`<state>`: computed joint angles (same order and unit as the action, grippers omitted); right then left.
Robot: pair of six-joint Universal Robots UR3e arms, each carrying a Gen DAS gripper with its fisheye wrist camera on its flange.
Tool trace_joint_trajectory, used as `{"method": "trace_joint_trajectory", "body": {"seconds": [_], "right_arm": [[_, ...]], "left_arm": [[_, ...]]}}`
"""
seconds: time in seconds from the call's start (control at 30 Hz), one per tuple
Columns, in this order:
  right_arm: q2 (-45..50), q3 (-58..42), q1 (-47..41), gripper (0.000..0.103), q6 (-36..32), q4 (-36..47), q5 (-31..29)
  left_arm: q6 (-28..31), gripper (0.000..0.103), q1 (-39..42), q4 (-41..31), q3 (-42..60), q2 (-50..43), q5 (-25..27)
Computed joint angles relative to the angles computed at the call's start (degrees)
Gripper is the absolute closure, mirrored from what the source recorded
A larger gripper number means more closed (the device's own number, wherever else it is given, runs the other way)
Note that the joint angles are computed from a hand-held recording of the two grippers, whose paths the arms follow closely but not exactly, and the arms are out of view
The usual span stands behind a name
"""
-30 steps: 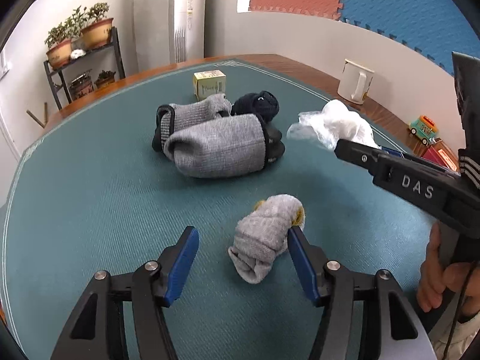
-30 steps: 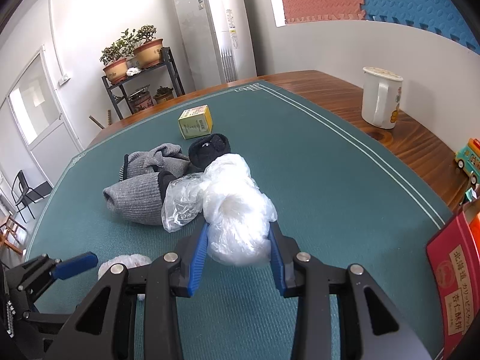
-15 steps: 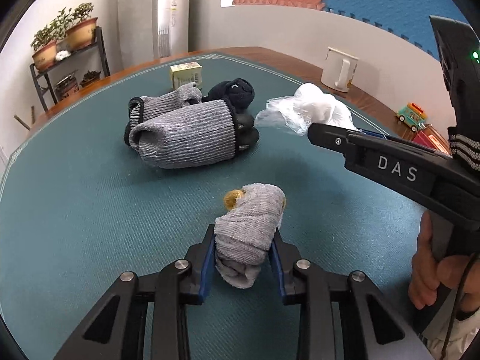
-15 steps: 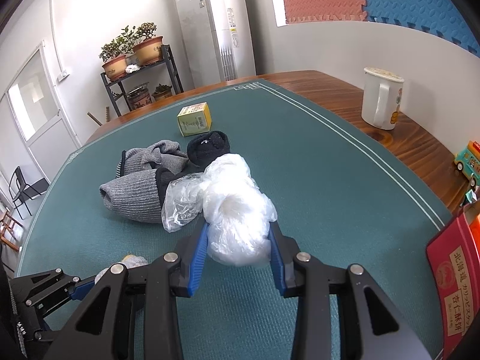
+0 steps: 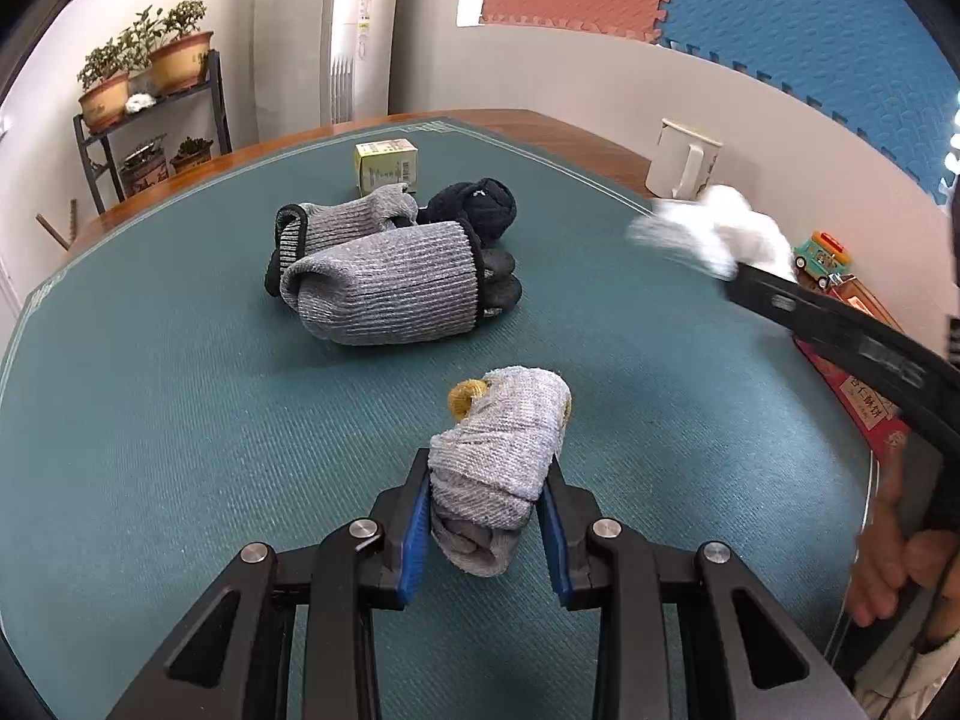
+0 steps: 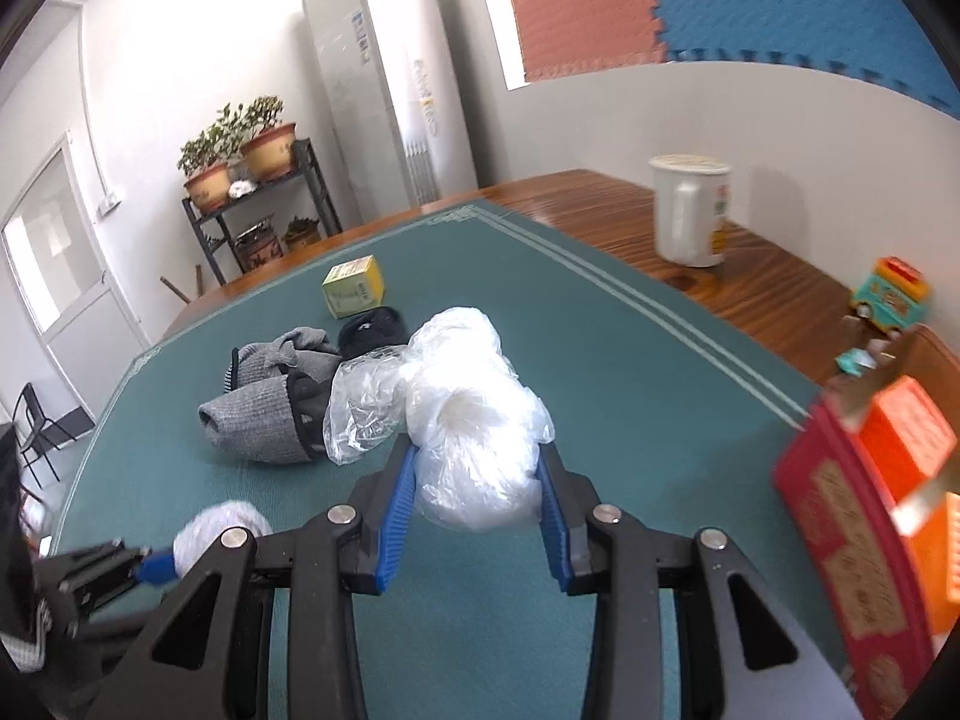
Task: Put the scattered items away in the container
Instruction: 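Carry the bag to the red tin and open the right tool while the left tool carries the sock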
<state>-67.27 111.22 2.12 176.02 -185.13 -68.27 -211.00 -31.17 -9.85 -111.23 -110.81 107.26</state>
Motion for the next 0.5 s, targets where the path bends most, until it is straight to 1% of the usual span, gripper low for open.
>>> {"method": "trace_joint_trajectory", "body": {"seconds": [0.1, 0.23, 0.37, 0.5], "right_arm": [[-6.54, 7.88, -4.96, 0.062, -2.02, -1.44, 1.44], [-17.26, 18.57, -16.22, 0.062, -6.13, 0.01, 5.45], [-29.16, 27.61, -30.88, 0.062, -12.63, 5.9, 9.76], [-38.53, 33.15, -43.23, 0.062, -18.17, 12.29, 12.62]], "left_arm": [[-0.18, 0.07, -0.72, -0.8, 1.06, -0.48, 0.17], [-0.43, 0.07, -1.83, -1.68, 2.18, -0.64, 0.19], [-0.7, 0.07, -2.91, -3.37, 4.42, -1.23, 0.24], [-0.85, 0.07, -4.22, -5.59, 8.31, -3.01, 0.25]]}}
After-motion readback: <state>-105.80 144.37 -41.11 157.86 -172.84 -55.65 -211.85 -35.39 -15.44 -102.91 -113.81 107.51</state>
